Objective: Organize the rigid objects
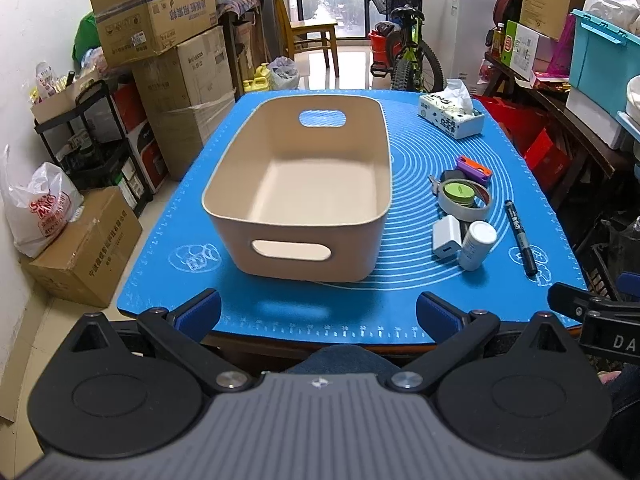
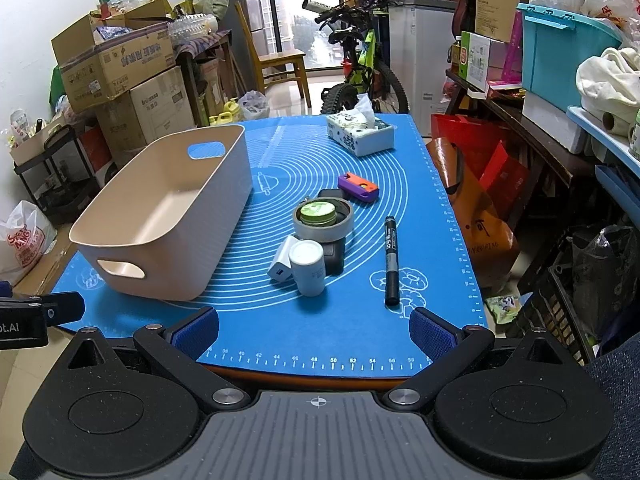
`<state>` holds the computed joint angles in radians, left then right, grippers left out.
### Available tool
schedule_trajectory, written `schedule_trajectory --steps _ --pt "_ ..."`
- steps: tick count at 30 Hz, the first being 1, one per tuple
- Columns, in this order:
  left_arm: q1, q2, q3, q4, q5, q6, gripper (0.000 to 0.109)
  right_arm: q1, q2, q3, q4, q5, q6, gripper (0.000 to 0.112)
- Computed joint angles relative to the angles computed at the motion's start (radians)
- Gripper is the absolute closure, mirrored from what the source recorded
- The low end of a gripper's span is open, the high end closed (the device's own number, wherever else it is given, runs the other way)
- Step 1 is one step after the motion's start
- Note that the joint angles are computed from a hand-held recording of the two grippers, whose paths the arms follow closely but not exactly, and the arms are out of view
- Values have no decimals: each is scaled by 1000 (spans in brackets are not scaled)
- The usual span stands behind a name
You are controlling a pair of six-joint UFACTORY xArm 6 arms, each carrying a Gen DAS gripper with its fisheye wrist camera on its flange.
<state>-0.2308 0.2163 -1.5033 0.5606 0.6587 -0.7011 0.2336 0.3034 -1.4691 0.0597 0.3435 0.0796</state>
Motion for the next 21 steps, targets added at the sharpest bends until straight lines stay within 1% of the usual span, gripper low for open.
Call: schedule_trajectory --steps 5,10,12,17,19,21 --pt "10 5 -10 7 -6 -1 6 0 -2 -3 -4 -8 1 12" --pt "23 16 -45 -6 5 17 6 -1 -3 -21 -4 -14 14 12" --pt "30 21 -73 -7 22 14 6 -2 -3 -31 -29 -24 29 12" --pt "52 43 -145 10 45 18 6 -16 25 -104 -56 -26 55 12" --pt "70 65 -187 -37 51 63 6 -23 60 -167 -47 -6 62 12" --pt "94 100 -245 -130 66 116 6 -31 106 -246 -37 27 60 12"
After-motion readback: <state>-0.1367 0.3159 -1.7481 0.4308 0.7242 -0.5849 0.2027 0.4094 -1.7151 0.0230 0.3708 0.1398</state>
